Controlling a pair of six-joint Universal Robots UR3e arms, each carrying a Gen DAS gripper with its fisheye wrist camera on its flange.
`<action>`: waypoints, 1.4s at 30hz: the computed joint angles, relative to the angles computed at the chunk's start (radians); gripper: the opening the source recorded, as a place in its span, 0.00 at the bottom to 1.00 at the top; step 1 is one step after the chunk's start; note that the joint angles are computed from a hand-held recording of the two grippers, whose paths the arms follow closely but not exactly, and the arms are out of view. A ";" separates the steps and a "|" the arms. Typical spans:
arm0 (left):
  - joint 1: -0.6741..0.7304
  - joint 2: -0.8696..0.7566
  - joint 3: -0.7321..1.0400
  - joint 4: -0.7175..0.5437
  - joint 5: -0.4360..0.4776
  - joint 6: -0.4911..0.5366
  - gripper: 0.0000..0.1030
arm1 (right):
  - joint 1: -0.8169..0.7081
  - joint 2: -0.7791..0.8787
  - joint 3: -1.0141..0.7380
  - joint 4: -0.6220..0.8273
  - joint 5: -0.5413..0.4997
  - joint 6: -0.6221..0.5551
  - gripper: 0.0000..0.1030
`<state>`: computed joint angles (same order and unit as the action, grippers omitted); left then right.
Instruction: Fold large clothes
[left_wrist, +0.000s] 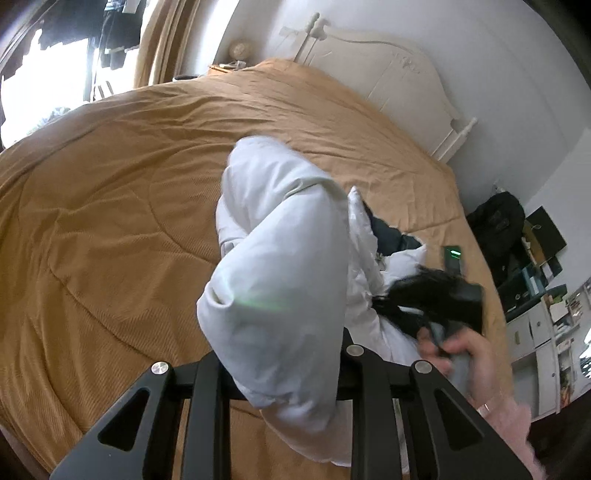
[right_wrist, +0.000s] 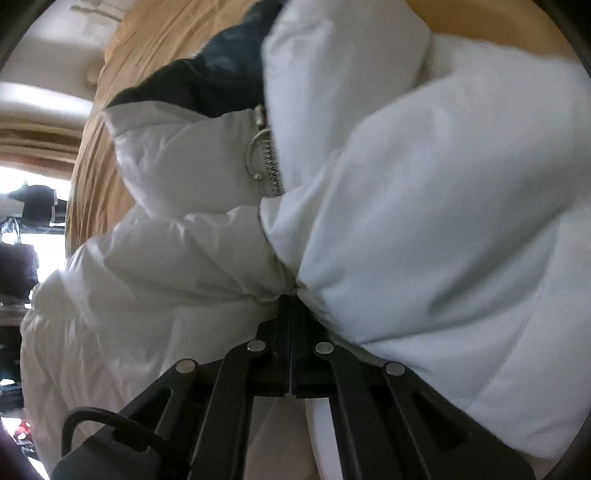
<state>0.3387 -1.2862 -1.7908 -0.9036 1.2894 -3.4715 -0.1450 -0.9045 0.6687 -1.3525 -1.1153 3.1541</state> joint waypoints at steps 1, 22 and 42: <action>0.009 0.006 -0.001 -0.007 -0.015 0.010 0.22 | -0.032 -0.067 0.057 0.009 0.039 -0.033 0.00; -0.297 -0.206 0.359 -0.153 0.094 0.117 0.22 | -0.452 -0.950 1.019 0.131 0.120 -0.579 0.00; -1.019 -0.787 0.891 -0.129 0.517 0.531 0.25 | -0.936 -0.479 0.710 0.364 0.090 -0.837 0.00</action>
